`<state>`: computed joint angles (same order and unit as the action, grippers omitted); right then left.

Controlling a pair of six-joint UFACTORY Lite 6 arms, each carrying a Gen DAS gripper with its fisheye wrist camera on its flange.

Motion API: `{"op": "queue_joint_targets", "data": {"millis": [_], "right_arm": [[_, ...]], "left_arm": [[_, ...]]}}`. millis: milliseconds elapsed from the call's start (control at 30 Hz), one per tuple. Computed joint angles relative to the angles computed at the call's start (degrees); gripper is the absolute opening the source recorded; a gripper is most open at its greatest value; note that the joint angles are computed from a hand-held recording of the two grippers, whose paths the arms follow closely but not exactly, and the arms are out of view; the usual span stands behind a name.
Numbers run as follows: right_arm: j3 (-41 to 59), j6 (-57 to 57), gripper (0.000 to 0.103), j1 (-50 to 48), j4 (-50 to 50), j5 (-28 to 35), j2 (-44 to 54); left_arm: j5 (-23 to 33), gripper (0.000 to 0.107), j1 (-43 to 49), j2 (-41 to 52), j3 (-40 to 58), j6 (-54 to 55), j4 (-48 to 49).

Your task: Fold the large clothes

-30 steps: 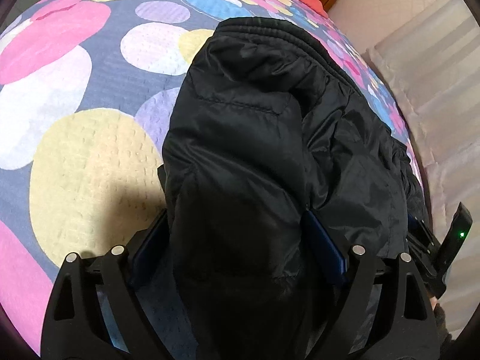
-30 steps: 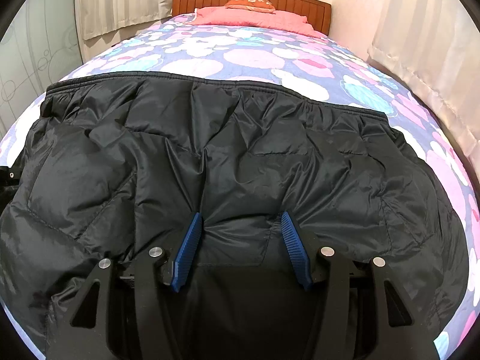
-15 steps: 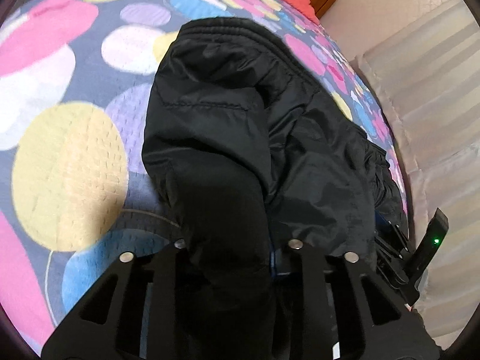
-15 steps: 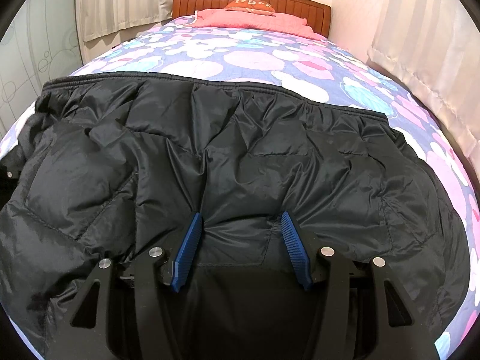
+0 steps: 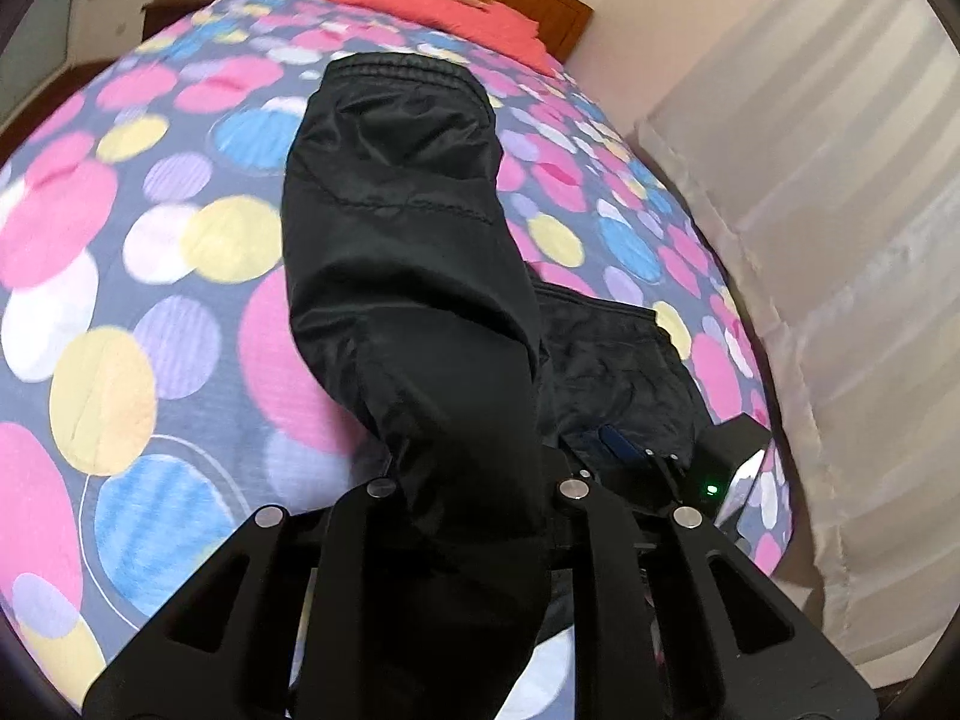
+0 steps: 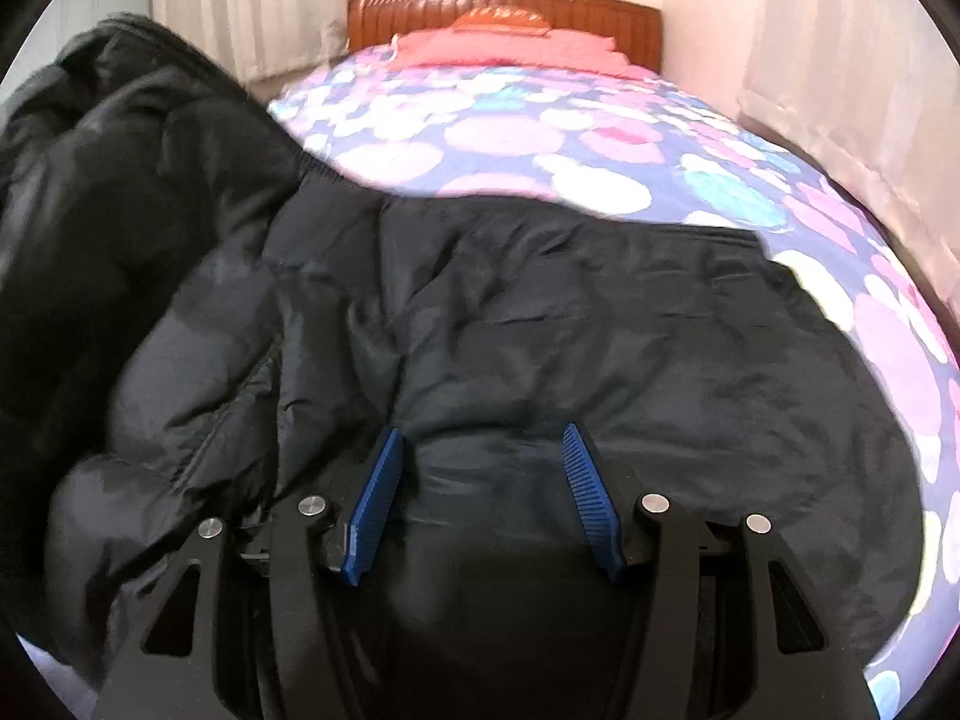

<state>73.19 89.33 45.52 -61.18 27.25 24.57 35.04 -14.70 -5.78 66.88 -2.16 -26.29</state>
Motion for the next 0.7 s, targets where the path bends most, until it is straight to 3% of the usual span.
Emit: {"op": "queue_joint_targets", "data": {"millis": [167, 333, 533, 700], "right_arm": [[-12.2, 3.0, 0.056, -4.9, -5.7, -1.0, -13.7], [-22.7, -0.4, 0.056, -13.8, -5.9, -5.6, -25.3], [-30.3, -4.6, 0.056, -24.3, -5.9, -10.3, -30.8], [-34.8, -9.7, 0.056, -32.0, -4.0, -13.7, -33.5]], "left_arm": [[0.6, 0.018, -12.8, 7.5, 11.9, -21.7, 17.5], [2.4, 0.018, -23.9, 19.3, 25.0, -36.7, 28.1], [3.7, 0.017, -32.7, 38.9, 44.1, -46.3, 33.8], [3.8, 0.017, -34.2, 51.6, 55.5, -47.7, 31.9]]}}
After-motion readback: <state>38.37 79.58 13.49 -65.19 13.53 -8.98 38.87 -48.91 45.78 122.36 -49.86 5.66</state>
